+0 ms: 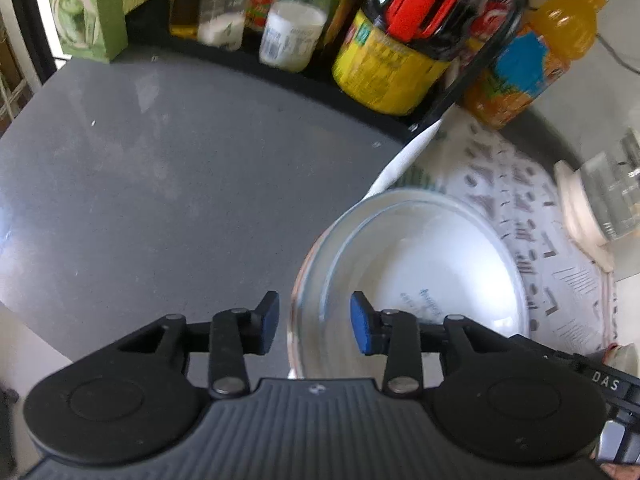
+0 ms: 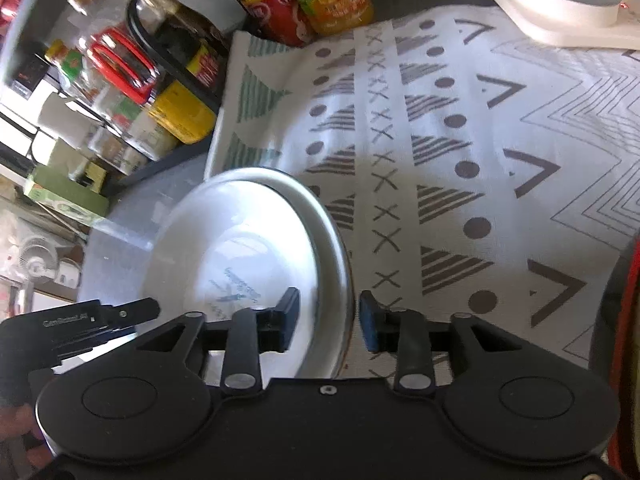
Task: Organize plates and bowls
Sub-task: 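Open both grippers to release the 'BAKERY' plate, then move both grippers toward the red-black bowl holding the white bowls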
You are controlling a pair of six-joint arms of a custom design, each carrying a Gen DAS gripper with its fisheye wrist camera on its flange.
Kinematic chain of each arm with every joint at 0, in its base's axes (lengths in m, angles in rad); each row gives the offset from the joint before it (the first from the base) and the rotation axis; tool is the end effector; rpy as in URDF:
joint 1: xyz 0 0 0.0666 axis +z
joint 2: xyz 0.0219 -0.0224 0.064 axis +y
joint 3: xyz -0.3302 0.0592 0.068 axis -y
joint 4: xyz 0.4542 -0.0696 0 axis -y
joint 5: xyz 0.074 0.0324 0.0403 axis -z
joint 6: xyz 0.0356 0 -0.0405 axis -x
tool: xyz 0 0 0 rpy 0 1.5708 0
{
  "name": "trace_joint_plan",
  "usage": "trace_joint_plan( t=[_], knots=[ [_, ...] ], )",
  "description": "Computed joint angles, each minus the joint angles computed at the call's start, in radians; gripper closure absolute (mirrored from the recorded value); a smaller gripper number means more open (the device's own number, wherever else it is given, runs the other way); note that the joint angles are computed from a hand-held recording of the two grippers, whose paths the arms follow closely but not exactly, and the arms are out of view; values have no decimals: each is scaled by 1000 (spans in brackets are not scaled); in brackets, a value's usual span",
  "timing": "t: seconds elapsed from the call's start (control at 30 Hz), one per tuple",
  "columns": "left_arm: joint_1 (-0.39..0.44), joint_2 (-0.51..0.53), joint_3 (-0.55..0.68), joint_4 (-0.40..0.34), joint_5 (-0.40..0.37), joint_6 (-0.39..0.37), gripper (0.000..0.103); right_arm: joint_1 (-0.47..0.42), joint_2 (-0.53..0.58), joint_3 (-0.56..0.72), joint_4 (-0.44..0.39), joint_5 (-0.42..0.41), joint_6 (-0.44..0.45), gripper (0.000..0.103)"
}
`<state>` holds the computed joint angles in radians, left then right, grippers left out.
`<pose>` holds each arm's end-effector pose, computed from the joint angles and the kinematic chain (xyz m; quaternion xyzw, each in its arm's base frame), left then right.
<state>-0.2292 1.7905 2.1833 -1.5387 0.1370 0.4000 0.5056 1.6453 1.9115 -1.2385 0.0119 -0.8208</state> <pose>0.6072 -0.1471 0.5123 -0.0688 0.9729 -0.1287 0.1793 0.5376 0.2967 0.4836 0.1517 0.9434 0.1770 0.2358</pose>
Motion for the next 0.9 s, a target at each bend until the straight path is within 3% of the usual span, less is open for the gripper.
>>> trace_joint_plan(
  t=[0.03, 0.1, 0.27, 0.47, 0.7, 0.9],
  knots=[
    [-2, -4, 3, 5, 0, -1, 64, 2, -10, -5, 8, 10, 1, 47],
    [-7, -9, 10, 9, -7, 0, 57, 7, -27, -12, 22, 36, 14, 40],
    [-24, -26, 29, 15, -12, 9, 24, 17, -83, -42, 73, 80, 27, 18],
    [-54, -36, 64, 18, -19, 6, 15, 27, -147, -70, 112, 153, 51, 1],
    [-98, -32, 117, -3, -19, 0, 6, 36, -222, -104, 113, 221, 72, 0],
    [-143, -16, 168, -20, -8, -13, 6, 38, -304, -162, 113, 283, 53, 0]
  ],
)
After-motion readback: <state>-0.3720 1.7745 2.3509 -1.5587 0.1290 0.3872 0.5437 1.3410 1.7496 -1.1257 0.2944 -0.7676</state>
